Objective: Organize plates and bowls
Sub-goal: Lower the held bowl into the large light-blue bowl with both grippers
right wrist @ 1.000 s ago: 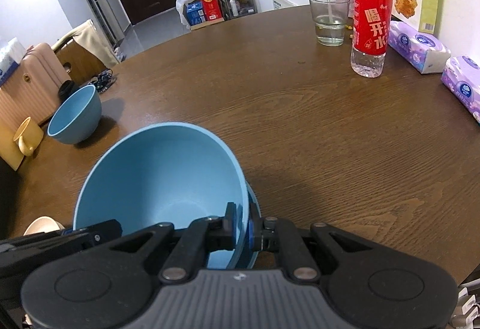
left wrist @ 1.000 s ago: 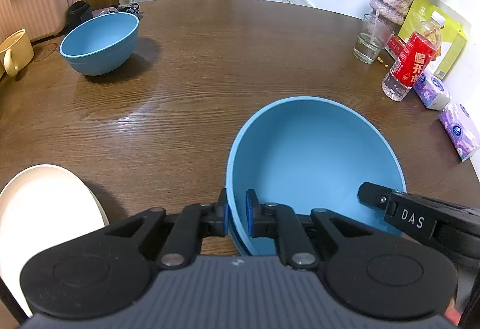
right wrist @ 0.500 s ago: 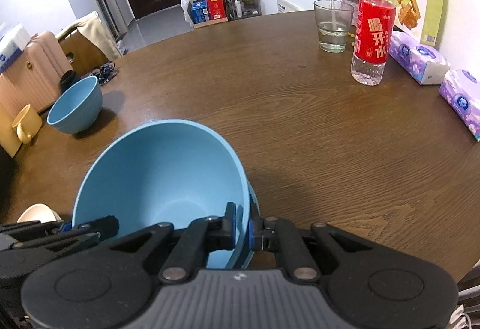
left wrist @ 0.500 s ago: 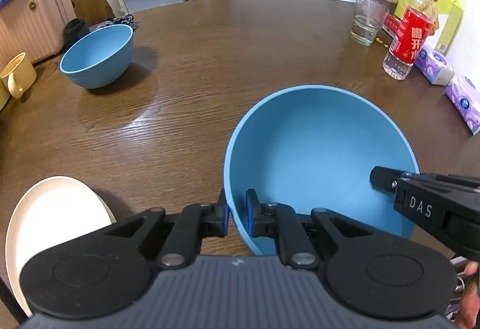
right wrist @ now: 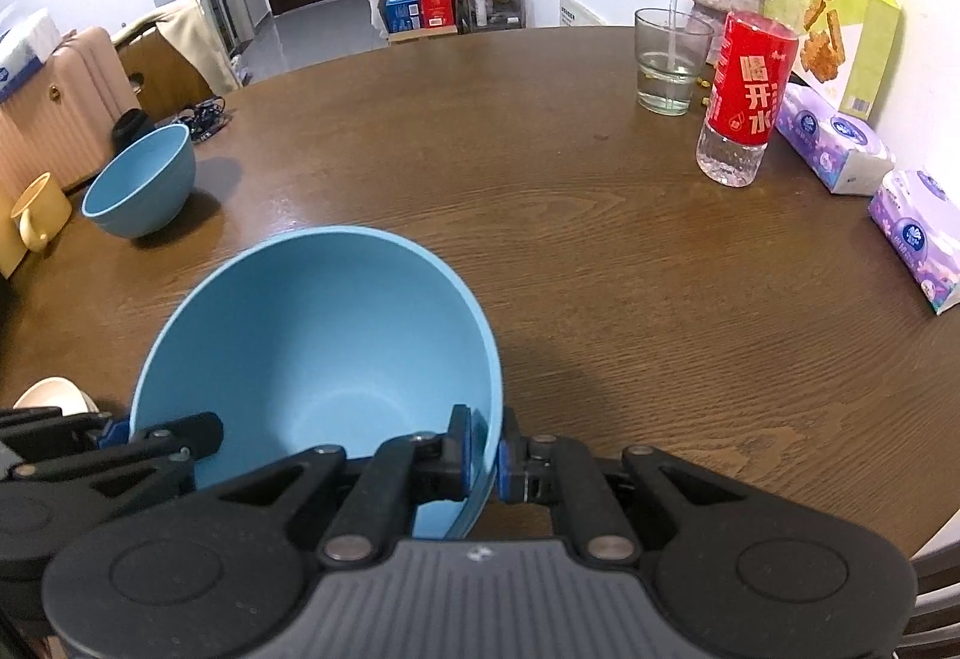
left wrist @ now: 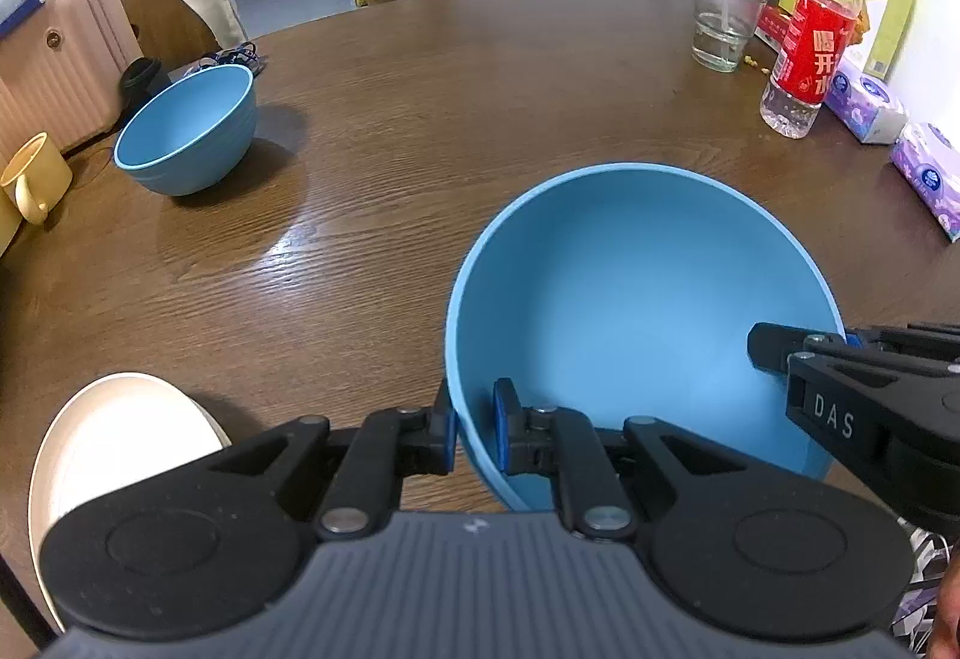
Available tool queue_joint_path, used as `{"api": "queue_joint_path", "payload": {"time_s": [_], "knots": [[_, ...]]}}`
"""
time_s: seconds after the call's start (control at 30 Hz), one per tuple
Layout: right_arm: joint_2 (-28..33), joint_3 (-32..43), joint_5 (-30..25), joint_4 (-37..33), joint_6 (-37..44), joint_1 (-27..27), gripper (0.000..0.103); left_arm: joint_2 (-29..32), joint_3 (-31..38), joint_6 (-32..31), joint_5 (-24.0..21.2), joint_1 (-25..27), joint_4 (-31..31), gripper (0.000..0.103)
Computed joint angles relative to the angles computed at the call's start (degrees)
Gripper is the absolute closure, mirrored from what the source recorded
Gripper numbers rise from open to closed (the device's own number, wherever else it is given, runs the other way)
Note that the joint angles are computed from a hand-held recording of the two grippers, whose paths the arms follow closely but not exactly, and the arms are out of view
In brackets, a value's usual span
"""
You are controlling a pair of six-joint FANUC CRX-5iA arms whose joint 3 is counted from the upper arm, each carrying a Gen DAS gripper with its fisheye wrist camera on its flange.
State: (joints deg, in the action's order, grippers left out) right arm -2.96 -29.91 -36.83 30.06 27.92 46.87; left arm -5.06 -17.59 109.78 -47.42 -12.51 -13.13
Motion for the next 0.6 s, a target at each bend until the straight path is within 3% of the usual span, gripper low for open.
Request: {"api": "queue_joint_path", "payload": {"time_s": [0.6], "knots": [[0.6,0.4,-0.9,0.8,0.1,0.4,0.095,0.4,0.9,0.6,-1.0,-0.8,-1.6,0.09]]}}
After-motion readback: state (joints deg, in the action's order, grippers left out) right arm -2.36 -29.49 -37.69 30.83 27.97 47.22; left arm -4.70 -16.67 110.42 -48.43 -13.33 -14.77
